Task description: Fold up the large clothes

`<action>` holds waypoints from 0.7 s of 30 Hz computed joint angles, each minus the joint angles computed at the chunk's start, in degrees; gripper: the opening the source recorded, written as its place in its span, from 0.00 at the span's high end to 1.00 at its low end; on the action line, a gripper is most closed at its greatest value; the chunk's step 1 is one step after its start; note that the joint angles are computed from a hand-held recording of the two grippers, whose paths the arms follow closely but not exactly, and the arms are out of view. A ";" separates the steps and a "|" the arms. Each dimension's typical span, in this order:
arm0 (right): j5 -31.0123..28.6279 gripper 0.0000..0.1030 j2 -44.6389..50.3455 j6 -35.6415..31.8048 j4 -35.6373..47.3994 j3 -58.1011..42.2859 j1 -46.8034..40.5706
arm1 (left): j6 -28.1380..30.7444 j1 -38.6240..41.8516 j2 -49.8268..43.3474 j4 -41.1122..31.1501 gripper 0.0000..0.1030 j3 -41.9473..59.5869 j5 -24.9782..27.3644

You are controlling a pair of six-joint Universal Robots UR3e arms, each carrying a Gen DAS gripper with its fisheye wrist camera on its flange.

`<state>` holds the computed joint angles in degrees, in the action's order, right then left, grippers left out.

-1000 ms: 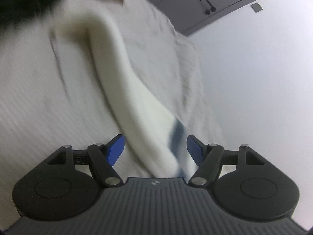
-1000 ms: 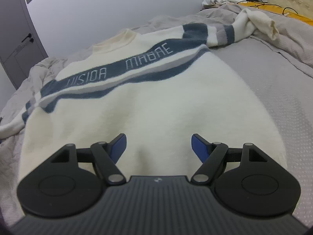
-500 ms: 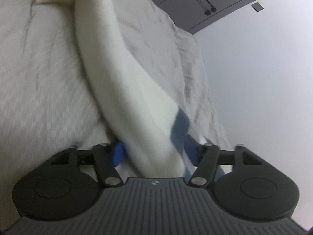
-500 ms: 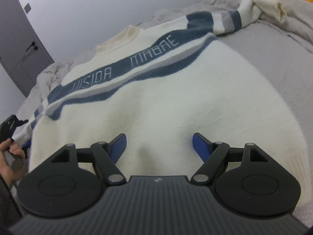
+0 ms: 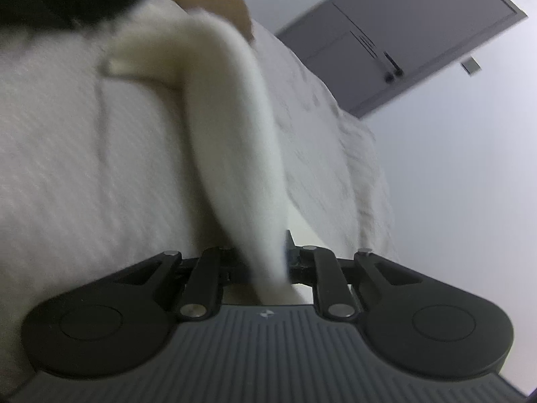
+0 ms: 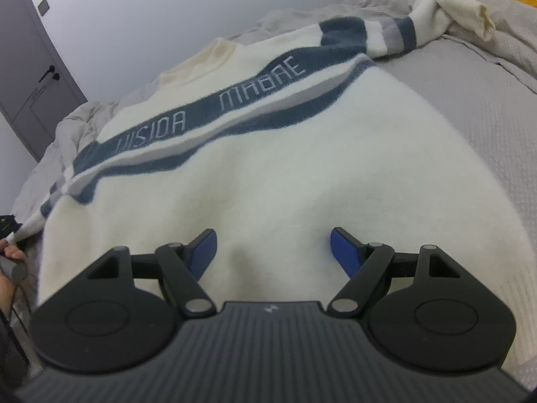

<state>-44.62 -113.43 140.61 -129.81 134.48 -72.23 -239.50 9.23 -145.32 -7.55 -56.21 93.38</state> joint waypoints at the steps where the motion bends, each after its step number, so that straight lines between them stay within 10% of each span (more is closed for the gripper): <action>1: -0.21 0.25 0.21 0.29 -0.38 0.01 0.18 | -0.19 0.16 1.13 0.22 0.83 -1.72 0.93; 15: -0.53 0.25 -1.87 -0.26 -4.55 2.07 1.23 | 4.56 4.37 15.60 8.00 0.81 -25.36 2.21; 21: 1.39 0.26 -3.30 -2.75 -3.08 2.35 0.15 | 11.47 -0.02 20.81 0.87 0.45 -25.48 1.85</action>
<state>-43.23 -116.73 137.86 -132.90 136.83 -72.08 -228.03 9.21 -124.51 -6.68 -81.69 95.23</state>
